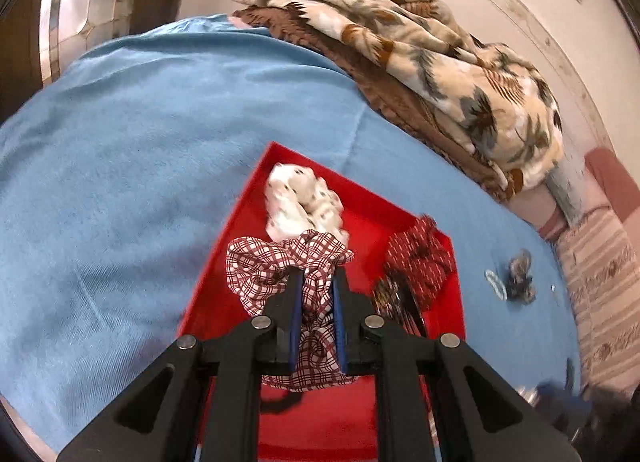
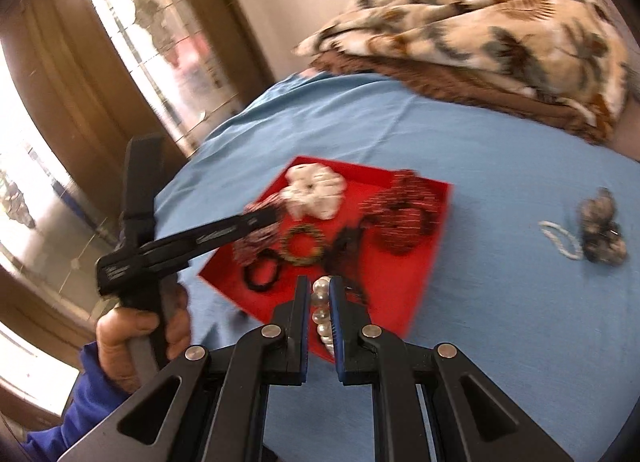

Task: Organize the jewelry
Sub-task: 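Open both tools to drop the plaid scrunchie and pearl bracelet into the tray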

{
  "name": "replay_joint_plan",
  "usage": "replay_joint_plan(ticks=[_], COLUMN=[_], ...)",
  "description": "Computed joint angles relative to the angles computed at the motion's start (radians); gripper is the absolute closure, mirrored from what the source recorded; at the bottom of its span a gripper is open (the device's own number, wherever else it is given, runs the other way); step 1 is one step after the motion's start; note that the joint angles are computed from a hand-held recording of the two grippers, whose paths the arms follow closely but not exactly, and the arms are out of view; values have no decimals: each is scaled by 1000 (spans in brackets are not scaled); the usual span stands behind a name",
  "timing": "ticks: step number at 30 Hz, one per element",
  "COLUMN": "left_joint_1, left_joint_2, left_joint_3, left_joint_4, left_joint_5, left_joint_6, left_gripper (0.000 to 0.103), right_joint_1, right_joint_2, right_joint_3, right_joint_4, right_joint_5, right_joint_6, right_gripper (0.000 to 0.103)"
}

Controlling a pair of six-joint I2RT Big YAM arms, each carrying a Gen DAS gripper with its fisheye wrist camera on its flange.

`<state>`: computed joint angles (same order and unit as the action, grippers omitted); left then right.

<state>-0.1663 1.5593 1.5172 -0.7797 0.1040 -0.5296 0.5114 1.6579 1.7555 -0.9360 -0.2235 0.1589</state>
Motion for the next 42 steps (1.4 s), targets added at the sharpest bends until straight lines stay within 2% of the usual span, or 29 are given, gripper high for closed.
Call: replay_joint_plan(ticks=[3, 8, 10, 16, 21, 24, 28, 35, 42], left_joint_1=[11, -12, -18, -24, -28, -38, -54, -63, -91], left_joint_2=[47, 103, 105, 95, 68, 45, 32, 28, 22], left_joint_3=[38, 94, 97, 87, 60, 36, 24, 25, 28], left_joint_4=[-17, -75, -77, -62, -1, 42, 61, 43, -20], left_joint_5=[-2, -106, -123, -142, -129, -143, -183, -240, -347], left_joint_6=[-18, 27, 36, 27, 26, 38, 54, 36, 44], left_gripper=[90, 89, 88, 70, 50, 41, 37, 36, 36], right_joint_1=[28, 44, 44, 35, 39, 42, 40, 35, 12], right_joint_2=[53, 128, 137, 157, 162, 150, 114, 38, -37], right_joint_3=[38, 70, 59, 45, 45, 36, -1, -69, -154], right_joint_4=[6, -36, -42, -61, -64, -48, -15, 23, 61], right_joint_5=[-24, -21, -7, 13, 14, 30, 35, 71, 95], right_joint_6=[-5, 2, -2, -4, -19, -29, -28, -56, -47], right_gripper=[92, 92, 92, 92, 92, 91, 62, 60, 54])
